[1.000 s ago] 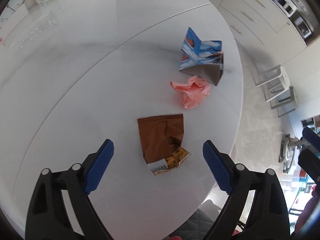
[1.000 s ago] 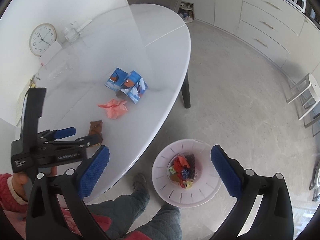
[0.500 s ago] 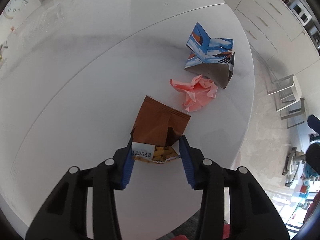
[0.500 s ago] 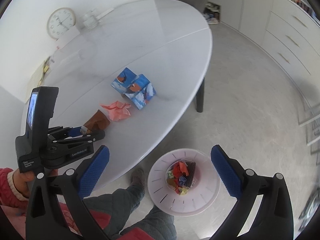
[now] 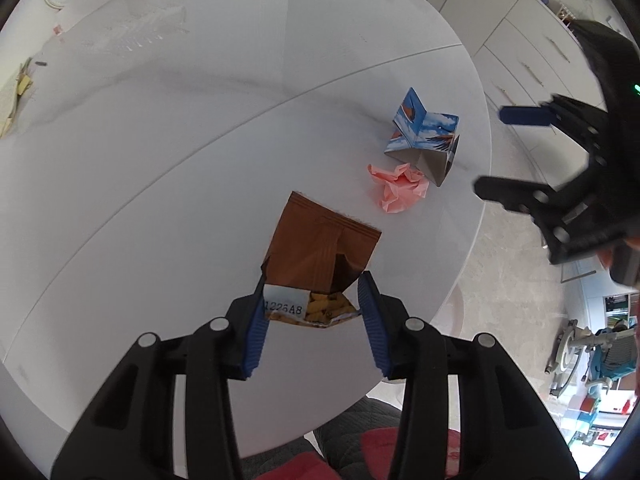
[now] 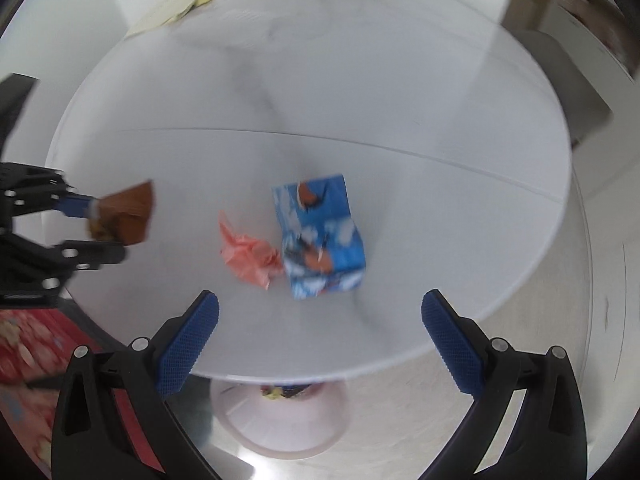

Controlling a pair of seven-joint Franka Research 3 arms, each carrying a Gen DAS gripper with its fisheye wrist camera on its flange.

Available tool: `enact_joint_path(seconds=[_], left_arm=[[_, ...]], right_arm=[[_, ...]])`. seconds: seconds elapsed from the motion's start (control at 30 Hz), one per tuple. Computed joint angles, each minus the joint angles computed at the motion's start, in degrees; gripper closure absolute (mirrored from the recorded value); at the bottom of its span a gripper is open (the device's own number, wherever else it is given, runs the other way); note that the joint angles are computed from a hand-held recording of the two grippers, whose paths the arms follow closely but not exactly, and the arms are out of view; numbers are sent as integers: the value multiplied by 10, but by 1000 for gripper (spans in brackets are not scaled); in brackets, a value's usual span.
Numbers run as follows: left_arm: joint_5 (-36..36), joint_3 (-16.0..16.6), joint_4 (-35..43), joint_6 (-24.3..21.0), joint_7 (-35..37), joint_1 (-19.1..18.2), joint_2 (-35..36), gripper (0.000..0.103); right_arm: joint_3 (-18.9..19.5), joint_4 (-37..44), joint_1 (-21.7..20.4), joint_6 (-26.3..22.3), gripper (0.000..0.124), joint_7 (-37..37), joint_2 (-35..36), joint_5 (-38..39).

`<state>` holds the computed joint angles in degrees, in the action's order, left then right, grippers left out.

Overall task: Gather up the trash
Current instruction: 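Grasp the brown snack wrapper with the left gripper while the right grasps the blue printed carton, then carry the brown wrapper and blue carton over the bin and open both grippers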

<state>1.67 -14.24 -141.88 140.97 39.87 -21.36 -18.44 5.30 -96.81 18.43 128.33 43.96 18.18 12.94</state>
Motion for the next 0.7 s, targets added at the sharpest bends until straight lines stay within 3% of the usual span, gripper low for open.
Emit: enact_joint_path(seconds=[0.23, 0.3, 0.4, 0.47, 0.7], left_arm=[[6, -10, -20, -1, -57, -4, -44, 61], [13, -9, -6, -2, -58, -3, -30, 61], [1, 3, -14, -2, -42, -9, -40, 61], [-1, 3, -10, 1, -39, -9, -34, 61], [-6, 7, -4, 9, -17, -7, -27, 61]], right_arm=[[-1, 76, 19, -46, 24, -3, 63, -37], [-2, 90, 22, -59, 30, 2, 74, -41], [-3, 113, 25, -80, 46, 12, 92, -45], [-6, 122, 28, -89, 73, 24, 101, -49], [-3, 123, 16, -69, 73, 68, 98, -11]])
